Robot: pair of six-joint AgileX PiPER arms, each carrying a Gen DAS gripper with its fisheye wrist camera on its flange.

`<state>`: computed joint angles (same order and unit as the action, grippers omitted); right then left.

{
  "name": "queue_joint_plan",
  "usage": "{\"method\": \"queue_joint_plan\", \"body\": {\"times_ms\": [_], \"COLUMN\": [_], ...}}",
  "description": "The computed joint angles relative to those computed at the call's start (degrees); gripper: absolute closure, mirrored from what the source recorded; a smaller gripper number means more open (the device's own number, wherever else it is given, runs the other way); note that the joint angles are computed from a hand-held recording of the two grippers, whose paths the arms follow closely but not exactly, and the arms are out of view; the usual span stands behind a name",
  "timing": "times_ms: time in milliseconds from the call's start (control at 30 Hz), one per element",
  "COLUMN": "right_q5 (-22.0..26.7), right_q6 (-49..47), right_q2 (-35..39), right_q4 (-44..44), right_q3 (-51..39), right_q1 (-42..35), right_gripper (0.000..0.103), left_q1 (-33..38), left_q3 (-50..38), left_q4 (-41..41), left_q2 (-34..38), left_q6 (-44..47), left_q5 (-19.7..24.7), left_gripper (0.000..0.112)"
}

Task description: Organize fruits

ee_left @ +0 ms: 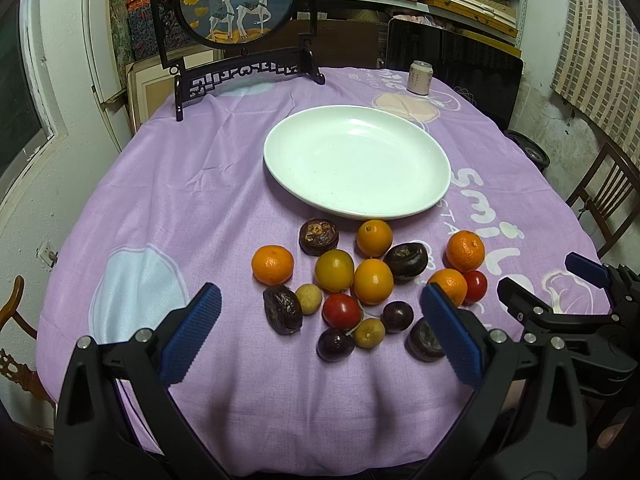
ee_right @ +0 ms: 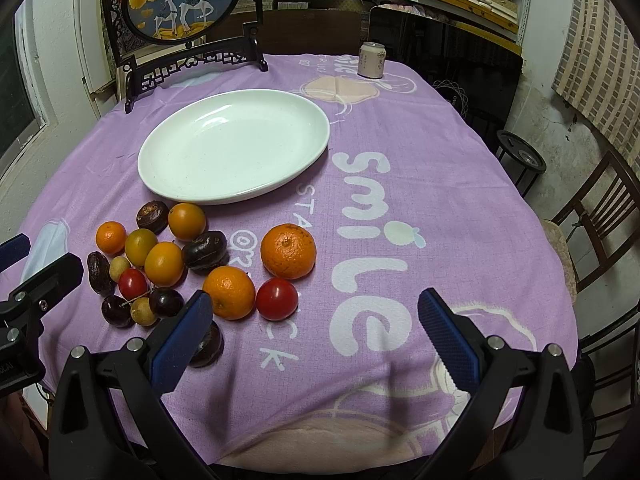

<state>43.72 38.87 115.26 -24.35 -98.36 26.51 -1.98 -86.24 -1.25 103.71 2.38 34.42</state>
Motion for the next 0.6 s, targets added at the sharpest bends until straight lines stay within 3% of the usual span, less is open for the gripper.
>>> {"method": "queue_joint_plan", "body": {"times_ms": [233,400,467,500,533,600], "right_q5": [-1.16,-8.04,-12.71,-12.64,-11.81,-10.75], "right_q6": [-3.74,-15.35,-22.94,-24.43,-26.25,-27.61], "right_q2": [-0.40,-1.44,-2.06,-1.64,-0.55,1.44], "right_q4": [1.83,11.45,19.67,21.49,24.07,25.84], "right_q3": [1.81,7.39,10.34,9.98,8.81,6.78], "right_q1": [-1.15,-2.86,-4.32,-4.72,-5.52,-6.54], "right_gripper": [0.002,0.002,0.017,0.037,0.046,0.049], "left_q1": [3.16,7.37,8.90,9.37,9.80,10.41], "left_q3": [1.41,4.48,6.21,6.94,6.96,7.38], "left_q4": [1.54,2.37,0.87,0.64,0.52,-0.15], "left_q2": [0.79,1.39,0.88,0.59,0.64,0.49], "left_q6": [-2.06,-3.41,-2.31,-2.09,-1.98,-1.68], "left_q5": [-1.86,-2.24,-2.37,-2.50,-2.21,-1.68], "left_gripper": [0.012,0.012,0.012,0.012,0.012,0.012]}}
